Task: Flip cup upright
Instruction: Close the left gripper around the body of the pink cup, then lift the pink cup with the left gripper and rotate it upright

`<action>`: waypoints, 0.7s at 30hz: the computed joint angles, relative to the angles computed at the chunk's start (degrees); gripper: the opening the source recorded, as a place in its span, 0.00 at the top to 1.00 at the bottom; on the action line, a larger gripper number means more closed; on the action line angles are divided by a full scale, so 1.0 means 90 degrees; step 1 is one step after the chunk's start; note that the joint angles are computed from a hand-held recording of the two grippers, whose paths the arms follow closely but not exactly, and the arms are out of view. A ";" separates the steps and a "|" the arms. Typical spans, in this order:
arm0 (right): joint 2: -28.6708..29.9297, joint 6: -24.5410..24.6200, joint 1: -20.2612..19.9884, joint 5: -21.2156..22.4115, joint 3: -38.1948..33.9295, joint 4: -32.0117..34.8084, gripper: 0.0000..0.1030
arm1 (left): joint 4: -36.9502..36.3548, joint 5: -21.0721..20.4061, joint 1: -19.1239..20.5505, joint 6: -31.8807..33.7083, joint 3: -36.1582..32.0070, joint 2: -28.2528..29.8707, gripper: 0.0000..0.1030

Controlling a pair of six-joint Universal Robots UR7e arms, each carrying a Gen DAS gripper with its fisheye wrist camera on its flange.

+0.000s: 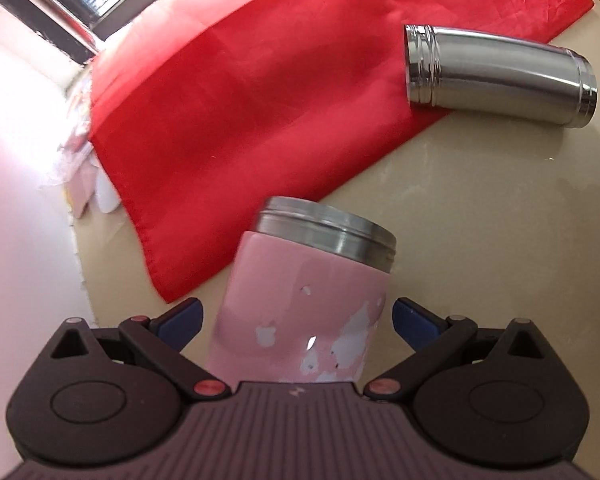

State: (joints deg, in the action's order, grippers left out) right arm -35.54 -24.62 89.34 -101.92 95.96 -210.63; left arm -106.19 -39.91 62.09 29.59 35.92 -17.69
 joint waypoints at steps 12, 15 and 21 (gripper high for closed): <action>0.0070 0.0104 0.0003 -0.0282 -0.0128 0.0040 0.00 | -0.0528 -0.0115 -0.0054 0.0231 0.0820 -0.0346 0.13; 0.0019 0.0118 0.0017 -0.0276 -0.0028 -0.0067 0.00 | -0.0523 -0.0040 -0.0136 0.0066 0.0958 -0.0413 0.14; -0.0177 0.0181 0.0065 -0.0256 0.0286 -0.0340 0.00 | -0.1005 0.0018 -0.0379 0.0166 0.1749 -0.0813 0.17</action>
State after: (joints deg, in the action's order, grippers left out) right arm -37.13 -22.99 89.92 -104.22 98.54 -213.69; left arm -115.24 -39.75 58.67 31.08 51.66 -25.00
